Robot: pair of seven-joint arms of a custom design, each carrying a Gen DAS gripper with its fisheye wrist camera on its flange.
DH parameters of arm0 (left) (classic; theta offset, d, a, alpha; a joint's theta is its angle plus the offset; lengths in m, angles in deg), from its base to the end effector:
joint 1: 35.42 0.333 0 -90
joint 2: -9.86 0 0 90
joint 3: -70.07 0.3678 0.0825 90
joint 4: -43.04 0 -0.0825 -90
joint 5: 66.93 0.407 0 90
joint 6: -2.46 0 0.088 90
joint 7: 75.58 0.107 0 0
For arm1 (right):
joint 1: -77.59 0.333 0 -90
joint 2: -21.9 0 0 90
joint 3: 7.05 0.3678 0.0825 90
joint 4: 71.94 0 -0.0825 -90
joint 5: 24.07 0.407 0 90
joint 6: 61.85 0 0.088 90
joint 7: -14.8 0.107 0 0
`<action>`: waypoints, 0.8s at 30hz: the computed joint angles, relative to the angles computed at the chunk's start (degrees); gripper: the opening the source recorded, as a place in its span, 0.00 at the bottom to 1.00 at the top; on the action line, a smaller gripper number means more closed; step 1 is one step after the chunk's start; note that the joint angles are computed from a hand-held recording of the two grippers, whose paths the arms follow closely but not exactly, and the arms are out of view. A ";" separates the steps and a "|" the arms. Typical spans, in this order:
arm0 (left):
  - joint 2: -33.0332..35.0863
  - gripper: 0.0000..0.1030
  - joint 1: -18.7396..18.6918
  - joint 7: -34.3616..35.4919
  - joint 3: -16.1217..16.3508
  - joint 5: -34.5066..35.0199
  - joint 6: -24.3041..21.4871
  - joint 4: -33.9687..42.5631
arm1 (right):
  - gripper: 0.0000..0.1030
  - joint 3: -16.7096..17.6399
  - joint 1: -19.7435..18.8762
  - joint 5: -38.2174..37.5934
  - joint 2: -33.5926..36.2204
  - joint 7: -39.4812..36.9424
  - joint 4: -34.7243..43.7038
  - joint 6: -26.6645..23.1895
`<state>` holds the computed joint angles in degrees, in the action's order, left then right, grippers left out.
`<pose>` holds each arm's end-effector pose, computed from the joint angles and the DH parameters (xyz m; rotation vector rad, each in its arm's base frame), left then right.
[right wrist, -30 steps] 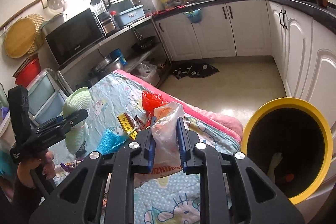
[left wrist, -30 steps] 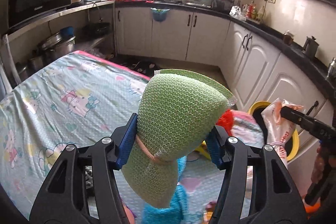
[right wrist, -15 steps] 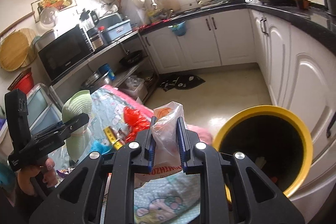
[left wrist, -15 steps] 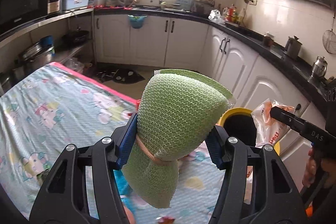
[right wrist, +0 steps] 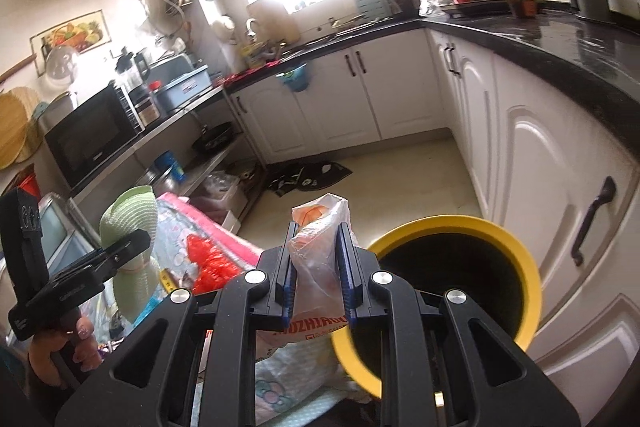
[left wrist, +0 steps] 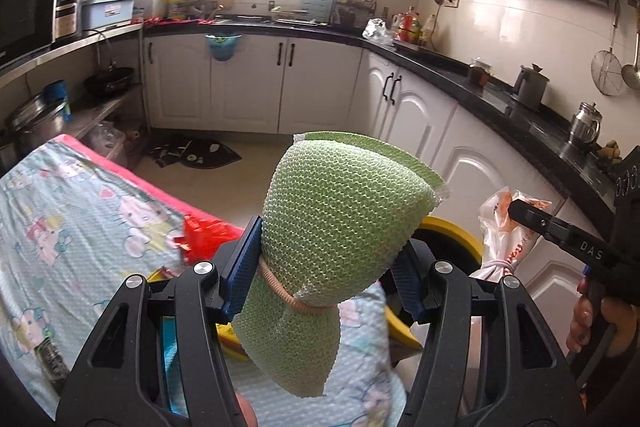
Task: Collect trash
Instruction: 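Carry the green scrubber and white bag over the yellow bin with both grippers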
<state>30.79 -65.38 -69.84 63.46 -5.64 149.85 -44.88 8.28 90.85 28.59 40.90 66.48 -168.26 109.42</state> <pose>0.6047 -0.4479 0.5588 -1.7448 1.5461 -1.0163 0.6759 0.2717 0.5446 -1.6573 1.2733 -0.2968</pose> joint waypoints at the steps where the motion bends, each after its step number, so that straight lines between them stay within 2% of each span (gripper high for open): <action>1: 0.54 0.50 0.02 0.27 -0.09 -0.16 0.18 0.68 | 0.18 -0.20 -0.05 0.10 -0.07 0.17 -0.15 0.48; 5: 3.33 0.50 -0.62 1.96 0.08 -1.50 0.81 4.47 | 0.17 -1.55 0.44 -1.61 -0.29 2.33 -0.88 2.67; 10: 6.67 0.50 -2.01 3.50 1.14 -3.29 2.07 9.02 | 0.18 -4.36 1.85 -7.75 -0.61 8.26 -2.73 6.50; 16: 11.34 0.50 -3.60 6.89 2.35 -7.15 3.36 15.30 | 0.18 -14.02 8.42 -19.46 -0.52 20.97 -4.83 9.77; 24: 19.42 0.50 -5.44 14.68 3.42 -14.99 4.31 26.47 | 0.18 -32.68 22.04 -31.63 1.13 35.39 -6.64 12.09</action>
<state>50.21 -70.82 -55.16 66.88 -20.64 154.16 -18.41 -24.40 112.89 -3.04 42.04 101.86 -174.90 121.51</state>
